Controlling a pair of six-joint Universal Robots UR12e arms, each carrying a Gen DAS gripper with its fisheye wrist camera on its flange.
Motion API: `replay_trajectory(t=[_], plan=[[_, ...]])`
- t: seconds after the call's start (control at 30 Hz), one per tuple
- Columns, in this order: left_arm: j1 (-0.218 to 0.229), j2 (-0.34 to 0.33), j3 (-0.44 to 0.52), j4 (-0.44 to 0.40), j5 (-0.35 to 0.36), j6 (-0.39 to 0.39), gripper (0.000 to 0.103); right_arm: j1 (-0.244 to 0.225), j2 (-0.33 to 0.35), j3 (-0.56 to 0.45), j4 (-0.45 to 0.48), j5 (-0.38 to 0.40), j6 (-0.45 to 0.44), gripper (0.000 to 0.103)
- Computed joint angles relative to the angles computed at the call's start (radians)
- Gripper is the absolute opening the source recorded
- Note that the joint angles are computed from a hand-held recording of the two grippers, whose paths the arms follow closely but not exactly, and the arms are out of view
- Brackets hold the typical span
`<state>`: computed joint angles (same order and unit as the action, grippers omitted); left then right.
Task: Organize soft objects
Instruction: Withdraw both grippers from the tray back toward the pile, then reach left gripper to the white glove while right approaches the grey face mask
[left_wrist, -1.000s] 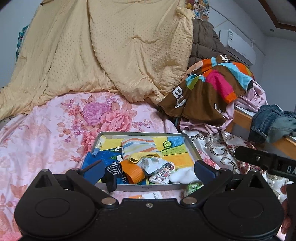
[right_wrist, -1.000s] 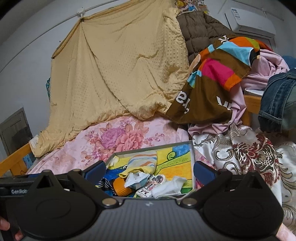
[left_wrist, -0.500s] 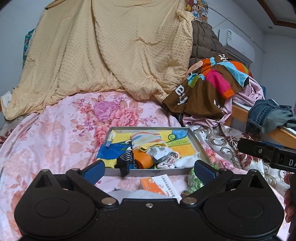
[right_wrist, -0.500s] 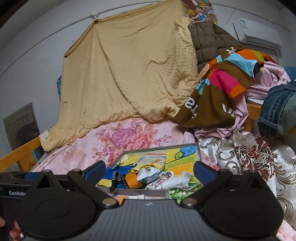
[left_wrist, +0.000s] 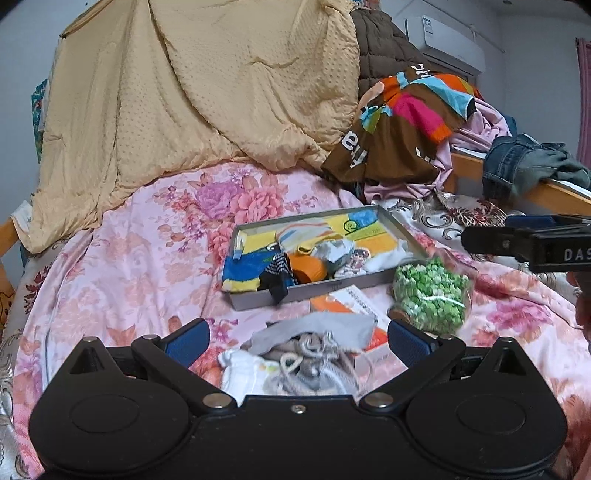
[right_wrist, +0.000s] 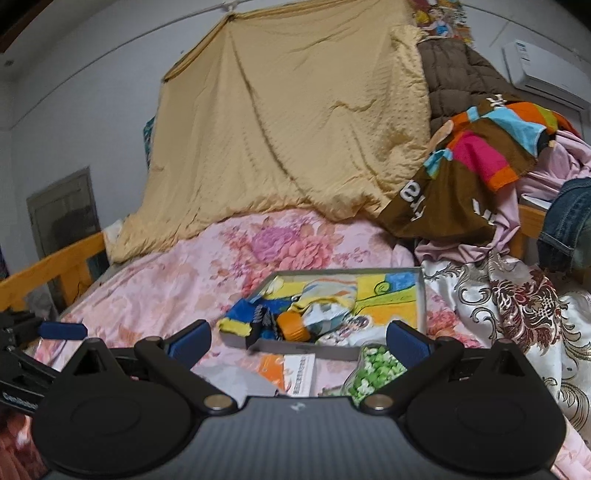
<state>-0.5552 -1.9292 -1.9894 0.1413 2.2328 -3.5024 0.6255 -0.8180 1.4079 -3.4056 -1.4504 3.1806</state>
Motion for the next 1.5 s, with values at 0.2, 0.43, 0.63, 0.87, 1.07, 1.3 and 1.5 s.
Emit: replay_trajectory(t=[0.2,0.43,0.63,0.87,1.07,1.3,1.5], plan=[[0.002,0.037,-0.040,-0.038,-0.033,-0.019,0.102,0.010,-0.012,0.012,0.048,0.007,-0.064,0.103],[0.016,0.063,-0.059,-0.117,-0.046,-0.080,0.102,0.020,-0.018,0.013,0.129,0.034,-0.154,0.103],[0.031,0.075,-0.058,-0.185,-0.070,-0.104,0.102,0.023,-0.021,0.015,0.175,0.046,-0.200,0.103],[0.045,0.081,-0.059,-0.247,-0.090,-0.146,0.102,0.031,-0.018,0.006,0.228,0.054,-0.248,0.103],[0.071,0.101,-0.068,-0.353,-0.107,-0.299,0.102,0.037,-0.018,0.001,0.279,0.084,-0.292,0.103],[0.106,0.123,-0.098,-0.353,-0.154,-0.448,0.102,0.044,-0.014,-0.015,0.360,0.126,-0.321,0.103],[0.119,0.123,-0.107,-0.321,-0.181,-0.477,0.102,0.053,0.000,-0.033,0.402,0.142,-0.343,0.102]])
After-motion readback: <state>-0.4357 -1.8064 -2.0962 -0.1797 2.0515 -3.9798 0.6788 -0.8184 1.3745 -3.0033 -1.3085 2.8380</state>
